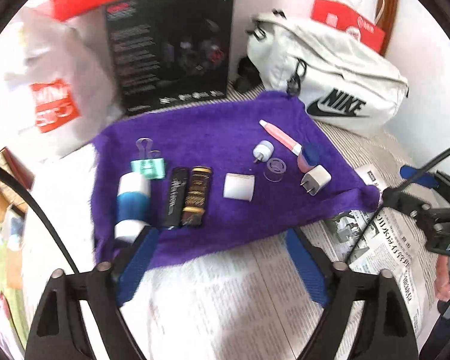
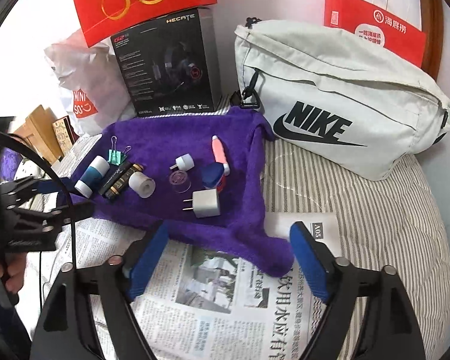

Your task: Organize rigid objects

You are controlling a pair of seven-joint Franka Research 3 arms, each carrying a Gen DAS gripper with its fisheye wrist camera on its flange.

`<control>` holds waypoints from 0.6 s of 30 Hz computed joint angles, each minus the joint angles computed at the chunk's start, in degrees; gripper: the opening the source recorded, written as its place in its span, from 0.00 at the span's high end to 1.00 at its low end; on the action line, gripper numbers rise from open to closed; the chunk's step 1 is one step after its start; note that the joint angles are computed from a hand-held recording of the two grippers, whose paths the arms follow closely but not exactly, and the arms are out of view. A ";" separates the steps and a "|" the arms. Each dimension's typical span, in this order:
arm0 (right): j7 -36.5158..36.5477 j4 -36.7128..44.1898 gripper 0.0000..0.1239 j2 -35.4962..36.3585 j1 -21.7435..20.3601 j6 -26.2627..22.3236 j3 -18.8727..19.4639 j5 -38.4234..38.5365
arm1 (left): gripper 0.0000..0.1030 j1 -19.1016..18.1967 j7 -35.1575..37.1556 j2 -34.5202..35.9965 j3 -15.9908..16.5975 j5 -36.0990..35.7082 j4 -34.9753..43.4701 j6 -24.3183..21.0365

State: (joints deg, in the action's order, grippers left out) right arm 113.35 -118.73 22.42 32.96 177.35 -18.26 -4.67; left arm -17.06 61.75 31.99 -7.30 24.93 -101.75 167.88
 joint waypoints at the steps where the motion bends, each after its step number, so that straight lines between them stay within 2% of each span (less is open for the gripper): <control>1: 0.58 0.22 0.27 0.03 1.14 -0.76 -0.89 -0.39 | 0.04 -1.42 -2.53 -1.35 1.96 0.86 -1.65 1.02; 3: 2.66 0.64 0.21 0.10 3.51 -2.53 -2.72 -2.03 | 0.01 -4.02 -7.78 -4.11 5.44 3.26 -5.15 2.69; 5: 5.50 0.77 0.19 0.08 5.36 -3.80 -4.10 -4.38 | 0.01 -4.85 -11.32 -5.75 6.83 5.05 -7.25 3.51; 8: 6.48 0.98 0.17 -0.28 3.17 -5.24 -0.86 -5.01 | 0.01 -7.12 -18.02 -8.13 9.96 9.61 -10.27 4.91; 11: 8.84 0.98 0.17 -0.51 2.53 -6.11 0.47 -6.79 | 0.01 -9.05 -24.78 -10.25 12.30 14.77 -12.50 4.99; 16: 14.17 1.09 0.17 -1.24 3.62 -9.37 0.31 -12.76 | 0.01 -8.25 -31.01 -12.01 11.51 20.87 -13.98 4.26; 18: 16.18 0.50 0.17 -2.04 2.96 -9.75 1.08 -14.29 | 0.01 -6.55 -31.72 -12.38 9.86 21.56 -14.43 4.25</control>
